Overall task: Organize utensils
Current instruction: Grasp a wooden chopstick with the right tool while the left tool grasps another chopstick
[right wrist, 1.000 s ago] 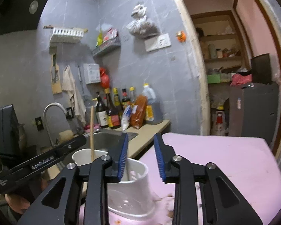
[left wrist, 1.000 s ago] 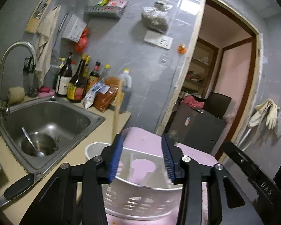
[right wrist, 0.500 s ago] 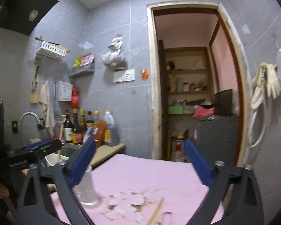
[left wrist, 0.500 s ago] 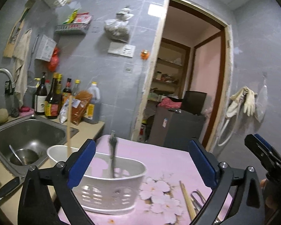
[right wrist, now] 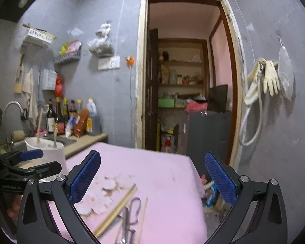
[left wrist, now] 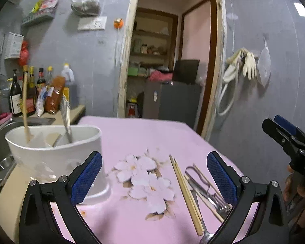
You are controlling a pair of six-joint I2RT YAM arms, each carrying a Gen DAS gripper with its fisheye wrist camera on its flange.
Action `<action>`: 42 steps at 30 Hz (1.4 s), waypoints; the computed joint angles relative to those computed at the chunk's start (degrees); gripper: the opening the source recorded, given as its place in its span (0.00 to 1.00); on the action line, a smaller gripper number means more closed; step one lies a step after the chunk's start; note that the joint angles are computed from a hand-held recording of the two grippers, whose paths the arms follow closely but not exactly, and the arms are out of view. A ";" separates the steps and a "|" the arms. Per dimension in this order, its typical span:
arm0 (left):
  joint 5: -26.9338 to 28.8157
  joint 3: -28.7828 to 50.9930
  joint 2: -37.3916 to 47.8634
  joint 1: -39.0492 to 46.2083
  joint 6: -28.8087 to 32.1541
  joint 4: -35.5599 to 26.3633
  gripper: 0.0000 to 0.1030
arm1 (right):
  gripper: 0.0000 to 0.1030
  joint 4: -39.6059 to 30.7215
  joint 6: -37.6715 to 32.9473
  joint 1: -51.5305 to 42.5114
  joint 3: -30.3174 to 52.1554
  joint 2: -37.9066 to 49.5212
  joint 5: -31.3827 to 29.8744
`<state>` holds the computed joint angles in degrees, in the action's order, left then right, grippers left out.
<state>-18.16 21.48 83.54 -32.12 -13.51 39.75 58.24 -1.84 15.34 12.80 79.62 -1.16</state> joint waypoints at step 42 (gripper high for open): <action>28.61 40.07 32.21 9.45 1.52 -40.40 0.12 | 0.17 -42.56 -4.61 -3.89 27.92 24.67 -10.01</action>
<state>10.44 61.55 115.75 -22.67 -11.99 -0.65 15.68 -6.45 11.45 40.73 104.29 -11.16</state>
